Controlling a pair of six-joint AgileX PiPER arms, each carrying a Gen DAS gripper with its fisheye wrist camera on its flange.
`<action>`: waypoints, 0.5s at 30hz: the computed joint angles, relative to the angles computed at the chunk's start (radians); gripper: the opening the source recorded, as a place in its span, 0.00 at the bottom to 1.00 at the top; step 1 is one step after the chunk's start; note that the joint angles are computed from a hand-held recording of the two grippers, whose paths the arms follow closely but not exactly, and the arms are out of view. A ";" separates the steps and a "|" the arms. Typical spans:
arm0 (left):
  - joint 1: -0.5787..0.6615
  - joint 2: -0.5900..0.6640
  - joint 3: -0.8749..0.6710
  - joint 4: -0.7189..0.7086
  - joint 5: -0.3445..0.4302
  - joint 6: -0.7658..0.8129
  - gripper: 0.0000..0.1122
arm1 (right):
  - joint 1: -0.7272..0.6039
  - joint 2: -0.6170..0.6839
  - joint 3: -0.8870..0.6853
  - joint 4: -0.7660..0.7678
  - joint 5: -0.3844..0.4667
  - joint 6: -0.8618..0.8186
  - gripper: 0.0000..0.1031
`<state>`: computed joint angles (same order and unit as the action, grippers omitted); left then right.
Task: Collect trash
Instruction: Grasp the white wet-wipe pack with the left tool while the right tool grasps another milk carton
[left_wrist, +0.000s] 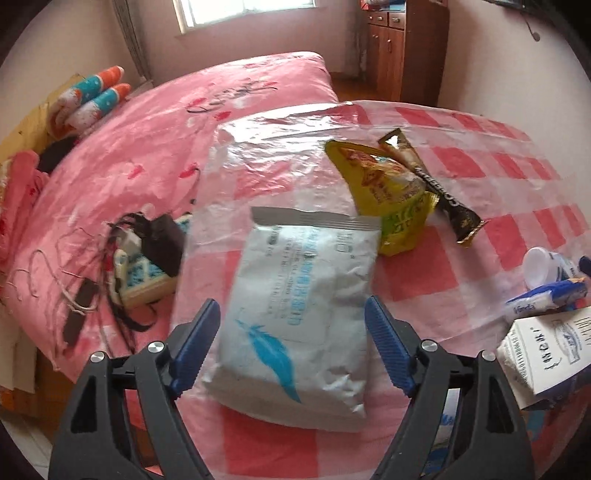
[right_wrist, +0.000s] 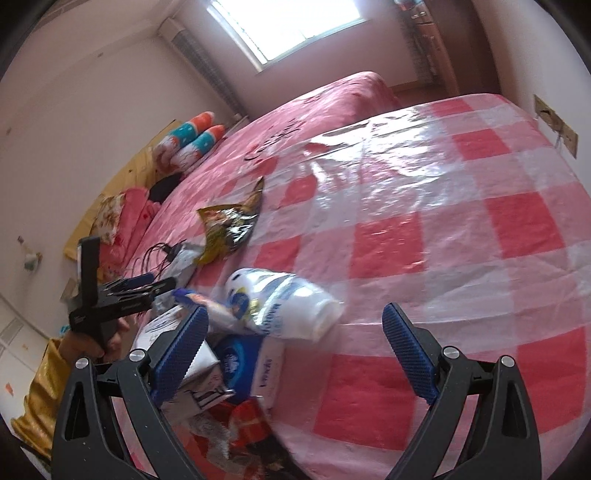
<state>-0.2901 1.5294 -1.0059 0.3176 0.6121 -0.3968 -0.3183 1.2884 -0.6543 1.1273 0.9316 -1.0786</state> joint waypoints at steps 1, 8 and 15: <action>-0.007 0.011 -0.006 -0.004 0.006 0.003 0.72 | 0.006 -0.006 0.001 0.004 0.008 -0.007 0.91; -0.118 0.044 0.002 0.241 0.036 -0.256 0.72 | 0.070 -0.087 0.020 0.031 0.068 -0.084 0.91; -0.177 0.028 0.023 0.362 0.063 -0.432 0.50 | 0.275 -0.142 0.035 -0.068 -0.088 -0.014 0.91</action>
